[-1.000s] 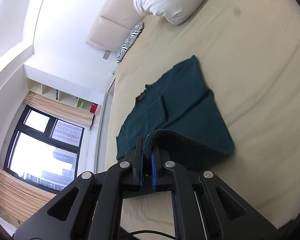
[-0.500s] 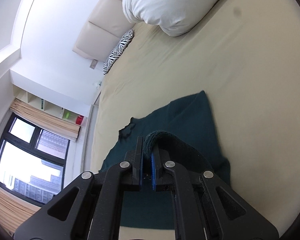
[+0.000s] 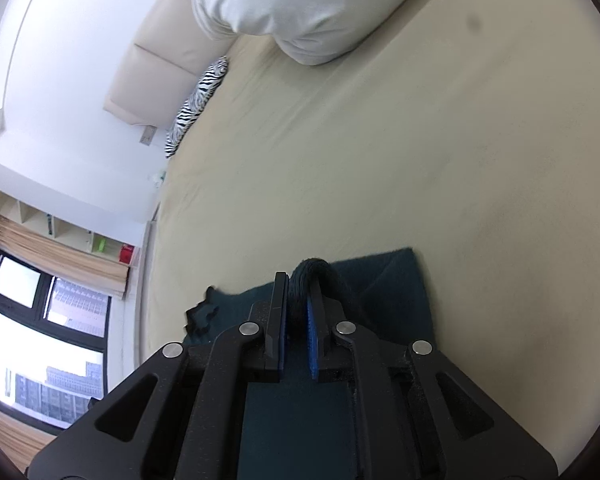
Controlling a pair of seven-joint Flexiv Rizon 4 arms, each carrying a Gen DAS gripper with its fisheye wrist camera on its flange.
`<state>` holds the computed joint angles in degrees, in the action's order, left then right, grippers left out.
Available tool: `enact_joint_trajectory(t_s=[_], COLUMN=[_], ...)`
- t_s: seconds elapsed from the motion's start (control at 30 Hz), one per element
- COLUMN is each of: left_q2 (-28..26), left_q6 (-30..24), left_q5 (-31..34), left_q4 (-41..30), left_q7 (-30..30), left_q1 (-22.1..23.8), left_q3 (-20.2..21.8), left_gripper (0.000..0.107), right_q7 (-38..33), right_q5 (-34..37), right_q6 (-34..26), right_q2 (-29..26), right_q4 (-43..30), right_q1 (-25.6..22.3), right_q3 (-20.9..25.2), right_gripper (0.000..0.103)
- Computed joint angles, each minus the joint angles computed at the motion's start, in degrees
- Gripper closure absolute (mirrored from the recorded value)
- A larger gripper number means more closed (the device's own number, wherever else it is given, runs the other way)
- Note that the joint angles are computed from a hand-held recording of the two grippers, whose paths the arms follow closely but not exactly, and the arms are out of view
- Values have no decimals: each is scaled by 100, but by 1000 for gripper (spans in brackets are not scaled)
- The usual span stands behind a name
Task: Fold small clothes
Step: 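Lift the hem with both grippers and fold it toward the collar, then open both grippers to release the folded hem onto the sweater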
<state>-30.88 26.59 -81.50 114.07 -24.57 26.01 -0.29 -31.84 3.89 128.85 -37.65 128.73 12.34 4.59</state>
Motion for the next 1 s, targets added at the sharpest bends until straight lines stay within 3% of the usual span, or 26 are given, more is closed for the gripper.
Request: enact_joint_trajectory(t_s=[0.07,0.1,0.13,0.33,0.5,0.63,0.83,1.0], left_q2=[68,121,167,505,834,1076,1492,1737], left_q6=[-18,51,57,-75,-41,61,482,1128], left_q5=[27,39,48,43,198,282,209,-164], left_q4=[71,122,171,551,1023,1382,1968,2347], left_q7=[99,186,261,621,1010,1454,2299,2990], left_q1=[0,-32,-36,36,65,66,-61,-375], left_q3=[26,52,71,271,537,691,864,844], left_gripper=[67,64,63,57,56,56,56,56], right_q7=[-84,-165,-260,-415,-1051,-1488,-2437,-2419], right_q5=[80,190,349,751,1738,1873,2705,3314], right_q6=[-288,-339,-313,-40,-186,-79,-348,100], right_q2=[-88,-124,-151,-190,203,422,583,461], right_q4=[-154,-203,-220,-80,345,652,995,1278], right_q1=[150,279,435,522,1478,1694,3122,3493], right_q3=[-189,-306,-422,-404,-1041,-937,-1391,-1077], right_gripper=[78,65,58,52,50,49,50,51])
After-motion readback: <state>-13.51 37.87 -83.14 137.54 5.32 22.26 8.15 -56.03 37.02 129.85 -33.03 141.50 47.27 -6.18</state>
